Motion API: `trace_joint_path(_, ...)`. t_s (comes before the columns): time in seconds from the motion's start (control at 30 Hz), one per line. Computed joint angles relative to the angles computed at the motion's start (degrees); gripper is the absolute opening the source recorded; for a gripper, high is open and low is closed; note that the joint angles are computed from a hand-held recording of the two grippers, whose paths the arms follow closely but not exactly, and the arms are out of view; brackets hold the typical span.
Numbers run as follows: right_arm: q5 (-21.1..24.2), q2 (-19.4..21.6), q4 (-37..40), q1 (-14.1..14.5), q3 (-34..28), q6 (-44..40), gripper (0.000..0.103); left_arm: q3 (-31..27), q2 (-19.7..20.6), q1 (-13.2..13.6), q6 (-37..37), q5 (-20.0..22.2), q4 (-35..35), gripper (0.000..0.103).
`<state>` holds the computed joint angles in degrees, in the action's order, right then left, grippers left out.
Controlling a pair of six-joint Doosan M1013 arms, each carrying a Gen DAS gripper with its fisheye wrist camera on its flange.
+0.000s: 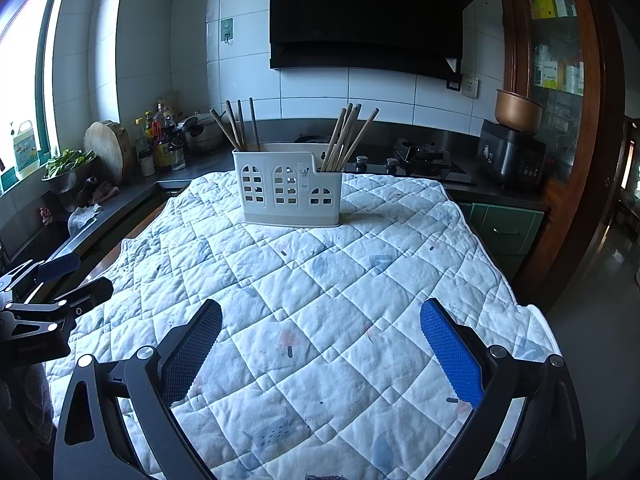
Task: Organize utensils
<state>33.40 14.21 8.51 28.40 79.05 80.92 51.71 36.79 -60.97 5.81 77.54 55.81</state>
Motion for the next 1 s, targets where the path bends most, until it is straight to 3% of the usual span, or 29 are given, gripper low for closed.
trace_joint_path(1.0,0.13,0.10,-0.02,0.16,-0.08,-0.10,0.096,1.06,-0.40,-0.01,-1.49,0.11,0.08,0.091)
